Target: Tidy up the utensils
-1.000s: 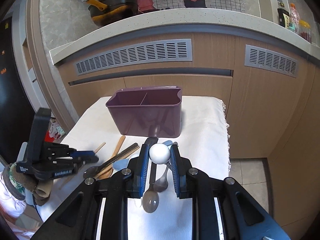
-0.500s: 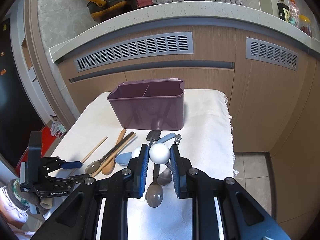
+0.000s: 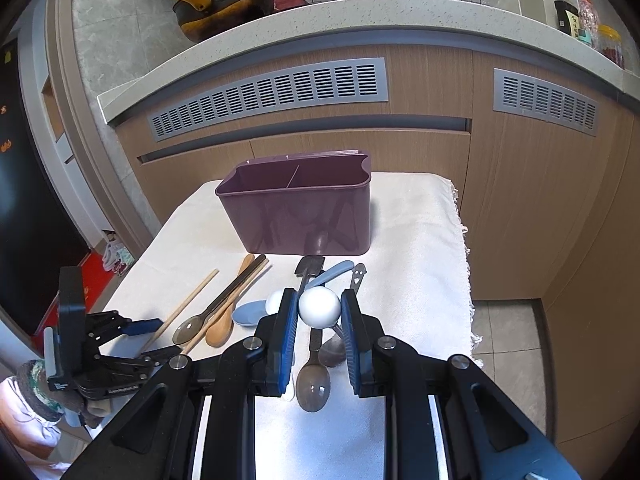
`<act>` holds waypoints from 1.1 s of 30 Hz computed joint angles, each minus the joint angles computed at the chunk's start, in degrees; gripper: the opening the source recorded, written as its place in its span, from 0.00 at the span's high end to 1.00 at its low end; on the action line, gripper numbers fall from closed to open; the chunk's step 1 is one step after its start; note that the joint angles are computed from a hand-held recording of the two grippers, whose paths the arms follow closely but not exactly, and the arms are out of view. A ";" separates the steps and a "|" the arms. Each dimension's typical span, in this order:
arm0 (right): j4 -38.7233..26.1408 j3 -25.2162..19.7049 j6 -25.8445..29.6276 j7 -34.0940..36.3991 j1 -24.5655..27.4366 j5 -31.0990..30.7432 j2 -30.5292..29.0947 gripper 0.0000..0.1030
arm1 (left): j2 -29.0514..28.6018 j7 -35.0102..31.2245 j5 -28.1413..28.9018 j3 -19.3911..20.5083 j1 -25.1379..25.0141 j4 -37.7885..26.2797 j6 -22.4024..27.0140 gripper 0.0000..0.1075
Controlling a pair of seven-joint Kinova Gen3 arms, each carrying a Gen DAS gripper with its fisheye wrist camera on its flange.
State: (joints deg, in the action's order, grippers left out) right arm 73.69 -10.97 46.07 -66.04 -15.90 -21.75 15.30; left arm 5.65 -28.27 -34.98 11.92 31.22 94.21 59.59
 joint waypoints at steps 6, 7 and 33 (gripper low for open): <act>-0.35 0.06 0.16 -0.29 -0.31 0.54 0.50 0.80 | 1.15 1.68 2.40 -1.52 -1.99 -1.49 -4.08 0.53; -0.36 0.06 0.17 -0.36 -0.31 0.54 0.57 0.80 | 1.39 1.82 2.75 -1.73 -2.21 -1.76 -4.96 0.53; 4.43 -0.32 -3.37 6.86 1.82 -6.78 -5.53 0.80 | -1.42 19.82 -22.67 3.71 7.66 -6.60 7.52 0.84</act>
State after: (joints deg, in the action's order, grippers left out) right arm 78.12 -11.28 42.70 -59.17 -14.08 -28.53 9.76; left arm 4.22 -8.44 -57.65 15.63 38.88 87.61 67.11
